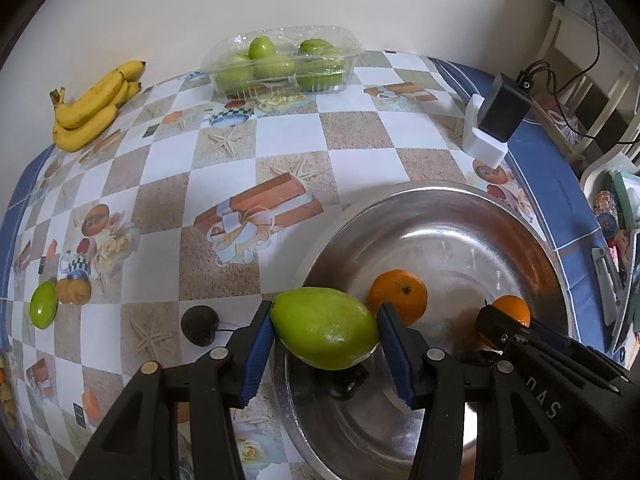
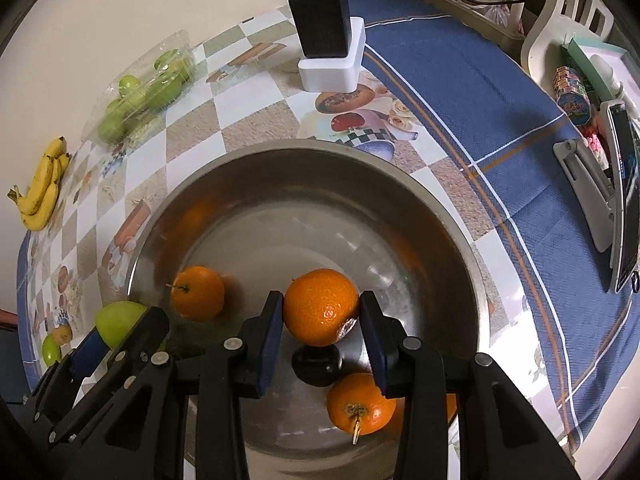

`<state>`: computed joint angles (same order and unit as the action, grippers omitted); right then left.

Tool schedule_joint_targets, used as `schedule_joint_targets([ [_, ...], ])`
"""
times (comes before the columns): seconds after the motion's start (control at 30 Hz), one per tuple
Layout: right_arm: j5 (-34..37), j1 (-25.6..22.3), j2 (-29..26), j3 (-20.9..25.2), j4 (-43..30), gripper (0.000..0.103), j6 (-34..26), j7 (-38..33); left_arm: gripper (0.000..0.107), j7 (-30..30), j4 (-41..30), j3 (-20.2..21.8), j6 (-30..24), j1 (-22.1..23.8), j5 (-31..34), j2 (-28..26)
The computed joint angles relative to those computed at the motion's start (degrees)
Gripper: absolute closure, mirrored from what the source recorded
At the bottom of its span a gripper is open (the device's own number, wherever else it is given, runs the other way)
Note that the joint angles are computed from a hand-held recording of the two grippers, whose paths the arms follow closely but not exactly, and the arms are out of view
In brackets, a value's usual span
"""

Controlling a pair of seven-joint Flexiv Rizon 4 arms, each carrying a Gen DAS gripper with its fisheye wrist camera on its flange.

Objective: Organize fruits
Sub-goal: 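Open the right gripper over the tray while the left gripper releases the mango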

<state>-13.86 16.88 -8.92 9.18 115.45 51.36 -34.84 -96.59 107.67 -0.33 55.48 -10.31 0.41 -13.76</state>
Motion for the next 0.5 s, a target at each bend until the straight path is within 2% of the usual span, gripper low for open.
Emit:
schedule_joint_targets([
  [0.33,0.3,-0.1,-0.3,-0.1,-0.2,0.062,-0.1,-0.5,0.051,-0.2,-0.3,-0.1,-0.6,0.0,0.0,0.0],
  [0.5,-0.3,-0.1,0.3,-0.2,0.2,0.059,0.3,0.2,0.047,-0.5,-0.5,0.1,-0.4,-0.1,0.5,0.2],
])
